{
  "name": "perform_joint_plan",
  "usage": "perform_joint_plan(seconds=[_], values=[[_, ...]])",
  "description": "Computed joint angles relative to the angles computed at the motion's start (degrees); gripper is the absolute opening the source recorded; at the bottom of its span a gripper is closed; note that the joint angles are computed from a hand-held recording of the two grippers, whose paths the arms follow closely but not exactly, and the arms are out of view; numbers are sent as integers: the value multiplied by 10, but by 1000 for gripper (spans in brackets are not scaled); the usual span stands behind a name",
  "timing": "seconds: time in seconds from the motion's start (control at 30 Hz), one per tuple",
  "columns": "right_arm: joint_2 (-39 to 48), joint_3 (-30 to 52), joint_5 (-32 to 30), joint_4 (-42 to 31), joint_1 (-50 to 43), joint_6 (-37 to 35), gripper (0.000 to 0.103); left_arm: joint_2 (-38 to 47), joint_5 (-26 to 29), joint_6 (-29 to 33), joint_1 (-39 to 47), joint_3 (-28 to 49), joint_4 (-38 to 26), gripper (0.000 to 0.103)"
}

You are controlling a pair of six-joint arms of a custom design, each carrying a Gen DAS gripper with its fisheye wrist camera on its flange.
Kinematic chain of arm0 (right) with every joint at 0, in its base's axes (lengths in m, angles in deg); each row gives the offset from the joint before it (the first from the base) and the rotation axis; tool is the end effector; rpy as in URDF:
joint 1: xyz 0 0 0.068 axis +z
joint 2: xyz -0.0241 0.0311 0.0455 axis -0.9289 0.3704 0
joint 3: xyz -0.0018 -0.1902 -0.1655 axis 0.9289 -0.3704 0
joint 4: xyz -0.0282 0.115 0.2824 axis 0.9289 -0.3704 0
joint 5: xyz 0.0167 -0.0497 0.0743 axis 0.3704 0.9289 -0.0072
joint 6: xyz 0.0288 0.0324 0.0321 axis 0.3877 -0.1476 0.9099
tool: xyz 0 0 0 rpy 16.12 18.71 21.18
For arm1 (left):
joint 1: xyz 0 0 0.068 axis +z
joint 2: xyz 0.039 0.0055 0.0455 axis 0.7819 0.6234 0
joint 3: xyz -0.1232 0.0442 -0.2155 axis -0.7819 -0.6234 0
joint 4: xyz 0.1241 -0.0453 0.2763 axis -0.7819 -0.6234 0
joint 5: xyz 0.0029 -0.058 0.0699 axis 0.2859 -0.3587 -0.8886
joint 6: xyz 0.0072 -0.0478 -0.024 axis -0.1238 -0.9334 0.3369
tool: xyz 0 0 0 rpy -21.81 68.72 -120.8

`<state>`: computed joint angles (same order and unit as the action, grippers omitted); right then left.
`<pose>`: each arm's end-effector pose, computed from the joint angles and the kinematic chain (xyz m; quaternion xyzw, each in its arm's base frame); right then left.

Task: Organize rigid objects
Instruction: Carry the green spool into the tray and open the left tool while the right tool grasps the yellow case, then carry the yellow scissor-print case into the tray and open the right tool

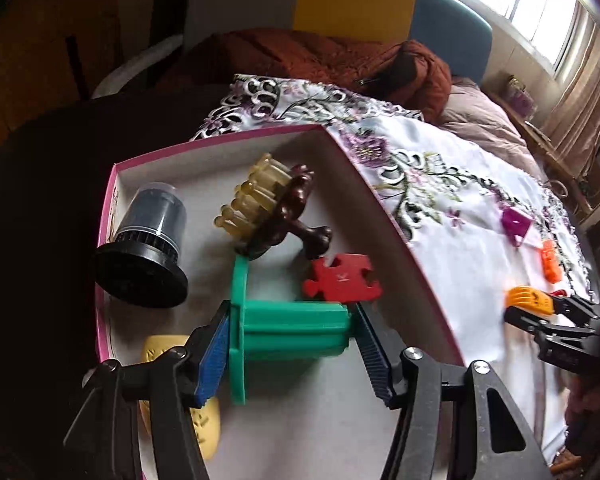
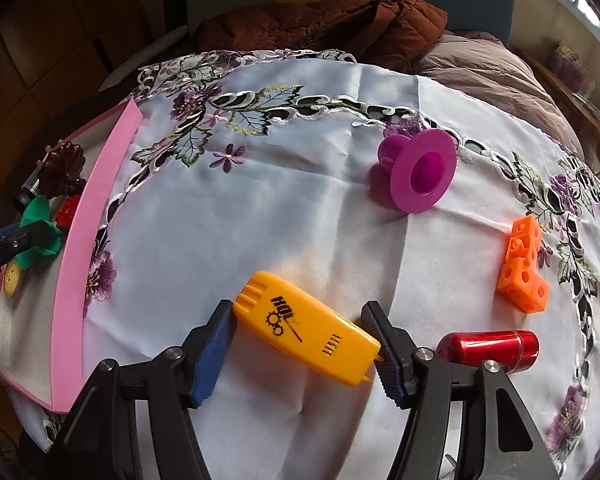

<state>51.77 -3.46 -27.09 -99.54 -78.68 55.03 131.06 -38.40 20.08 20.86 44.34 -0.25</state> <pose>0.1116 -0.0189 0.1328 0.1293 0.9678 0.0126 0.2156 0.2296 -0.1387 0.1477 0.2029 0.9429 -0.1198 0.2353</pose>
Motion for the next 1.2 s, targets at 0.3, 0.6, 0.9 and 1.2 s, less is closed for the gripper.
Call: perform_joint_plan(seconds=[0.3,0.6,0.9,1.2], values=[[-1,0,0,0,-1,-1,65,-88,-26,1,0,-30,-22,78],[-6,-3,29,2,29,9,46,-326,-46,-6,-17,-80,-157,78],[-14,-4,3,-2,-5,-9,42,-446,-24,-3,-2,-108,-253,78],[-42,-1,-8,-17,-19,-2,72,-459,-7,-5,5,-113,-261,78]])
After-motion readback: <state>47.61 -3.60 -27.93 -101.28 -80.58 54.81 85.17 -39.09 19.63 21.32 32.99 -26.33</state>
